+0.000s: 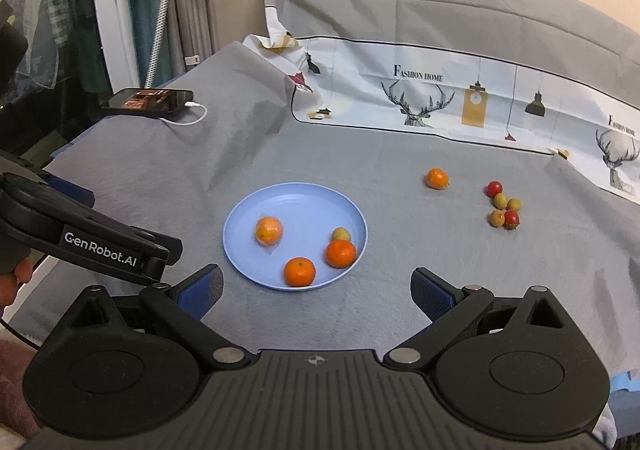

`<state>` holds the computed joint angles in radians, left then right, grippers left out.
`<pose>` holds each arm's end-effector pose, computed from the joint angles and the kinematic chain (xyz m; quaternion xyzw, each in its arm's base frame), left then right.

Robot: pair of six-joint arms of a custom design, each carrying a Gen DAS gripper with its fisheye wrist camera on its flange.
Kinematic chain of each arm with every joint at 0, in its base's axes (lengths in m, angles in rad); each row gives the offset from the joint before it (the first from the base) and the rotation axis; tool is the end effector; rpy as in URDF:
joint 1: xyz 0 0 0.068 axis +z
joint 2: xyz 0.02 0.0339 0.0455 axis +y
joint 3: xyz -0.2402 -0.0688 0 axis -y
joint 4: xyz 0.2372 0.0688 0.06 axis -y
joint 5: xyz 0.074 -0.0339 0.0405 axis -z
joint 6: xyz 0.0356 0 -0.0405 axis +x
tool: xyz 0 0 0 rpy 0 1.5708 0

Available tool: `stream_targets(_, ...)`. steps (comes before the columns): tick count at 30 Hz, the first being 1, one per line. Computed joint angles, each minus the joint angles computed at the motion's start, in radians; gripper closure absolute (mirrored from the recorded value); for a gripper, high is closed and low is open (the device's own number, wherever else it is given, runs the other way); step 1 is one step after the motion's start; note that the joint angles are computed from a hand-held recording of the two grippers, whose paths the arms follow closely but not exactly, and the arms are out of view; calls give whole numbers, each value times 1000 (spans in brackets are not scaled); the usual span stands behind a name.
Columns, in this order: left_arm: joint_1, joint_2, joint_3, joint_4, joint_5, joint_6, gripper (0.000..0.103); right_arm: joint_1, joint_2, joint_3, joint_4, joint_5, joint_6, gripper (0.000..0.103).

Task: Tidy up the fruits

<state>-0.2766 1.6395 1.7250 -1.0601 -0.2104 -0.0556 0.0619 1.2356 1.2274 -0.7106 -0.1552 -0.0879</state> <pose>0.3183 -0.0826 0.3431 0.0742 0.9482 0.0507 0.3047 0.2600 0.0216 0.3265 -0.0999 0.9029 0.0652 0.4129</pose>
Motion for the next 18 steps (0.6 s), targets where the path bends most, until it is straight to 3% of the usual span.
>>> stream_targets(18, -47, 295, 328, -88, -9, -8, 0, -115, 190, 80, 33, -36, 46, 3)
